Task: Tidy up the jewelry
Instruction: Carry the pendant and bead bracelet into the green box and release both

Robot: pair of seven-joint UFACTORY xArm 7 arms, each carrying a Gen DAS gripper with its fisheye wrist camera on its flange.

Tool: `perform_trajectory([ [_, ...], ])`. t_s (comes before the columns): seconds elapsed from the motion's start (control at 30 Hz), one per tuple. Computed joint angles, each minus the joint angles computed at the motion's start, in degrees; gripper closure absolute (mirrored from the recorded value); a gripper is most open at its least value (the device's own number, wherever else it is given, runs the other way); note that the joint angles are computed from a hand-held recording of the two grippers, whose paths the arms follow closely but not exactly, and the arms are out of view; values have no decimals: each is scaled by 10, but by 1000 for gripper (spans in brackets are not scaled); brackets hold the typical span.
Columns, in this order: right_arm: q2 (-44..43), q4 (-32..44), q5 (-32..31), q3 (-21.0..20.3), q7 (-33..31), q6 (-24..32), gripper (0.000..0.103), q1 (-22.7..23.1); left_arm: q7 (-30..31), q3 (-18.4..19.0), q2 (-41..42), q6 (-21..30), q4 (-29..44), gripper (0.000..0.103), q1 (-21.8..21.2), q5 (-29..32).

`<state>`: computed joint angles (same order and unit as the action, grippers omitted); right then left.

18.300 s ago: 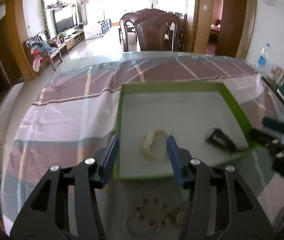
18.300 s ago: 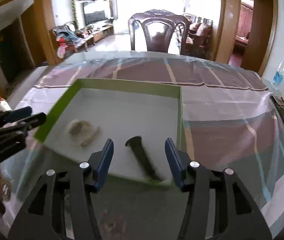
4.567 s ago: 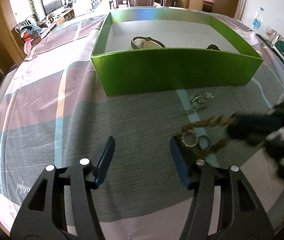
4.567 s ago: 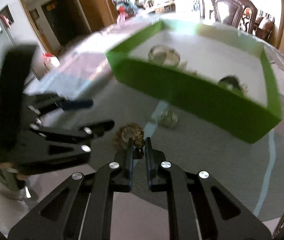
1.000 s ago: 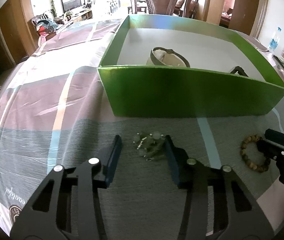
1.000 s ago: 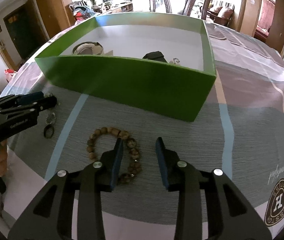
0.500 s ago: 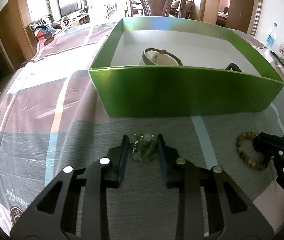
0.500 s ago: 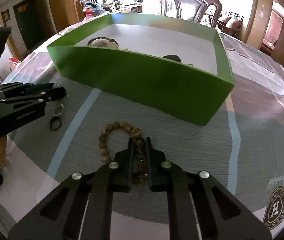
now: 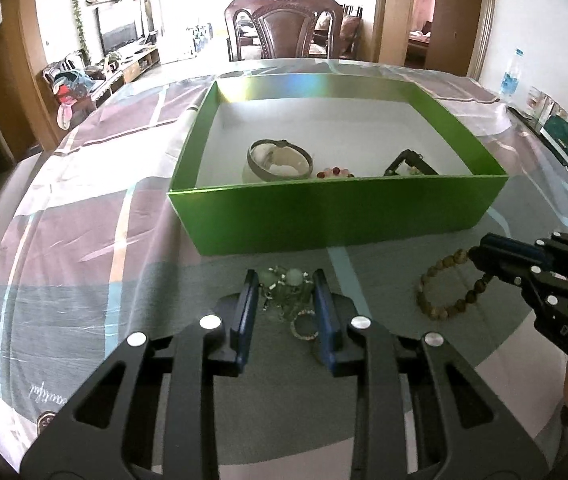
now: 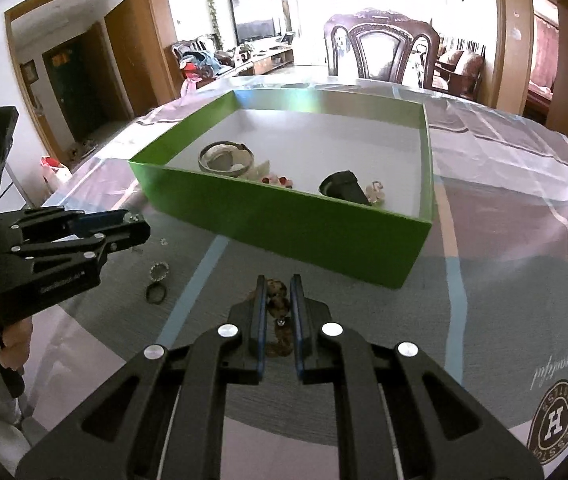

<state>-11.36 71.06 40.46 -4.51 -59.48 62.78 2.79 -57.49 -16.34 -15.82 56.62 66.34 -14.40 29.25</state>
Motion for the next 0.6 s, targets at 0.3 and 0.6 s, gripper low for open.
perform_trajectory([
  [0.3, 11, 53, 22, -12, 21, 51, 92, -9, 40, 1, -7, 16, 34, 75, -2, -15],
  [0.6, 46, 178, 25, -3, 31, 58, 92, -20, 99, 4, 15, 37, 123, 75, 13, 16],
])
